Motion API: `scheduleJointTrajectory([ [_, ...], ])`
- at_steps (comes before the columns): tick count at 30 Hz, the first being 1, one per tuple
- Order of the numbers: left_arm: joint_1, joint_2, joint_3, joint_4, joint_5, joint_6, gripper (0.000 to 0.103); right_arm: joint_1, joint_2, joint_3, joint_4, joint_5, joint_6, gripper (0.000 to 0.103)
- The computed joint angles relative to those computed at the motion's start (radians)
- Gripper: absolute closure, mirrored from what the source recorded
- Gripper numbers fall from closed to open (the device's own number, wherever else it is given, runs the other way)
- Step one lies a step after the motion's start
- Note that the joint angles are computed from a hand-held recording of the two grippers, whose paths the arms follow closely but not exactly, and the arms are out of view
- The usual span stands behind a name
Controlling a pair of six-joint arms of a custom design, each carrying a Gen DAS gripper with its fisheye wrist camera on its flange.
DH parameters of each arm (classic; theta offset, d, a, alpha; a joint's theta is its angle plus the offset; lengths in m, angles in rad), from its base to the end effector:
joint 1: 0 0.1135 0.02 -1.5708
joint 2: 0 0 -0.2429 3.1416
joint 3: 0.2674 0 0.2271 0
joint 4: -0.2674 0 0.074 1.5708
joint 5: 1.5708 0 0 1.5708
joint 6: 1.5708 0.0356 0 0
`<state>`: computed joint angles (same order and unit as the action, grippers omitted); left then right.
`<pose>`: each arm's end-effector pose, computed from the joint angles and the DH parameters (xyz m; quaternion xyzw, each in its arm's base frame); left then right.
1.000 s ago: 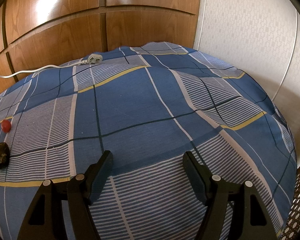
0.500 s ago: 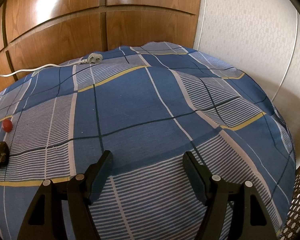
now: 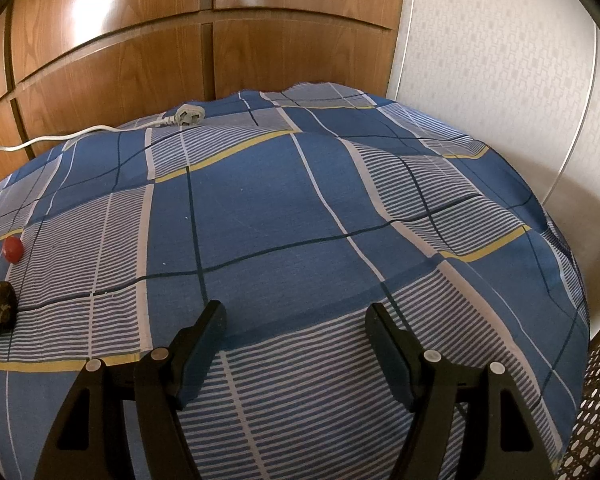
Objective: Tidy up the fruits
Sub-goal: 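Pull the open left tool back from the tray, then move the right tool to the red cherry tomato on the cloth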
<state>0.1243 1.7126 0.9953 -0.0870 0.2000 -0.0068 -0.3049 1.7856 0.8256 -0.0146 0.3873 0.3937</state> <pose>0.3327 0.0344 0.1768 -0.0232 0.9233 -0.0706 0.3769 0.2884 -0.1049 0.1173 0.3741 0.8620 -0.1710 0.2961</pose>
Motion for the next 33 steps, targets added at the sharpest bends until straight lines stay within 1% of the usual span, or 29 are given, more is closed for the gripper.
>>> scheduleJointTrajectory([
  [4, 0.017, -0.002, -0.011, 0.009, 0.007, -0.005, 0.037, 0.001, 0.000, 0.001, -0.001, 0.001, 0.000, 0.029],
  [6, 0.027, -0.007, -0.020, 0.014, 0.015, -0.010, 0.032, 0.001, 0.002, 0.000, 0.000, 0.002, 0.000, 0.029],
  [8, 0.034, -0.014, -0.036, 0.028, 0.021, -0.012, 0.031, -0.001, 0.001, -0.001, 0.000, 0.000, -0.002, 0.029],
  [19, 0.032, -0.002, -0.043, 0.027, 0.024, -0.009, 0.031, 0.004, 0.001, 0.033, -0.058, -0.007, 0.011, 0.029],
  [21, 0.032, -0.001, -0.043, 0.028, 0.024, -0.008, 0.031, 0.004, -0.002, 0.044, -0.074, -0.033, 0.000, 0.029],
  [25, 0.030, 0.001, -0.042, 0.027, 0.023, -0.009, 0.031, 0.018, 0.004, 0.097, -0.115, -0.145, -0.055, 0.029],
  [30, 0.034, 0.003, -0.044, 0.027, 0.023, -0.007, 0.031, 0.087, 0.021, 0.145, -0.134, -0.197, -0.067, 0.030],
  [33, 0.040, 0.008, -0.043, 0.025, 0.024, -0.005, 0.031, 0.123, 0.036, 0.192, -0.152, -0.211, -0.072, 0.031],
])
